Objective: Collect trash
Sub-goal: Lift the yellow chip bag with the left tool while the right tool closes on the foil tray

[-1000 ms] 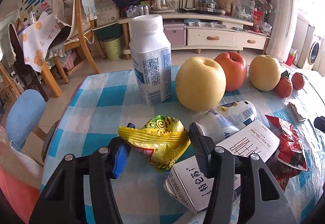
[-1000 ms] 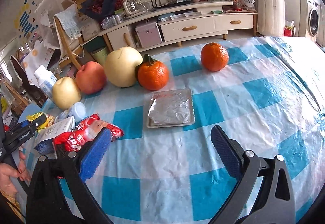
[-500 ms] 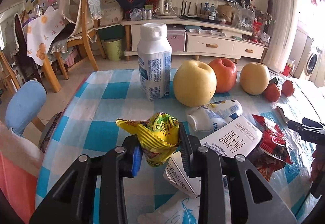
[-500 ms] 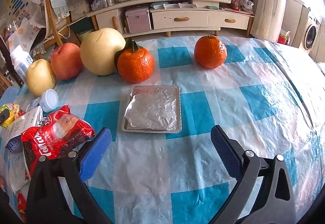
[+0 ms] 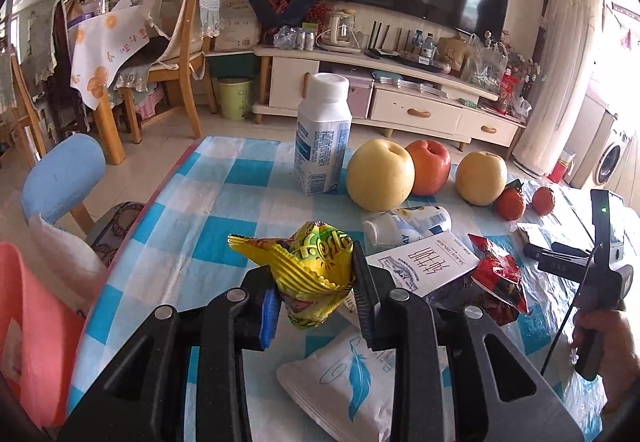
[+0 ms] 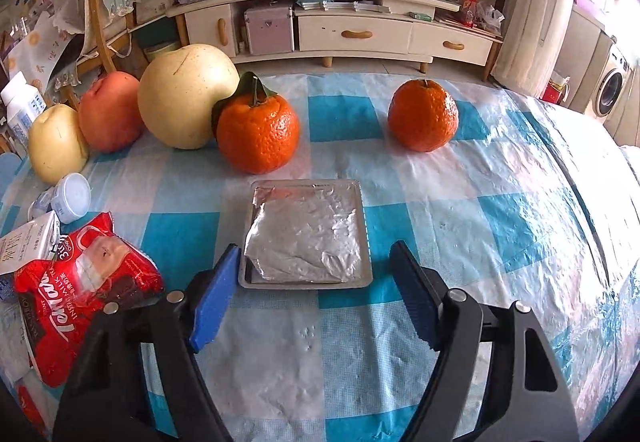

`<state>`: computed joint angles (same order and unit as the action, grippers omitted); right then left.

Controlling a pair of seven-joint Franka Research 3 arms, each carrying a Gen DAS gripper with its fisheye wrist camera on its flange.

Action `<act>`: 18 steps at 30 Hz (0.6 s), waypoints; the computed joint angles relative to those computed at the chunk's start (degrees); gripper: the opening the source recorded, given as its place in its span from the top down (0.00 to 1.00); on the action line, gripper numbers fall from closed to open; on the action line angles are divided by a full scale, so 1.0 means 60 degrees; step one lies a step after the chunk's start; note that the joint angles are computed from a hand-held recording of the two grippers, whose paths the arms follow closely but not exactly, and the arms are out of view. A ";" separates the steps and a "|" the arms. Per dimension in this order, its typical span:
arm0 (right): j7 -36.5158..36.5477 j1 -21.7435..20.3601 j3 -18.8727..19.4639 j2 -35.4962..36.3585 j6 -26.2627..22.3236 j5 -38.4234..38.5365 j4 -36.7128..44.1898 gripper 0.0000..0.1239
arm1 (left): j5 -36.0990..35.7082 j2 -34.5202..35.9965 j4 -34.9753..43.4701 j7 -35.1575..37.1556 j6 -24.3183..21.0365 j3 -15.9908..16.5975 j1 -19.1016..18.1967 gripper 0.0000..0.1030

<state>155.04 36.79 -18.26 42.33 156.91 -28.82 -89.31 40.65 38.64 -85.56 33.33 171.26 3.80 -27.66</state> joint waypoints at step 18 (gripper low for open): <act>0.1048 0.1176 -0.1014 -0.0851 0.1459 -0.0831 -0.1584 0.49 | 0.1122 -0.2003 -0.3329 -0.2832 0.2121 0.1915 -0.1217 0.68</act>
<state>161.33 43.84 -24.35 37.23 165.67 -33.80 -98.81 47.39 26.62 -105.54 16.34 183.99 15.29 -34.96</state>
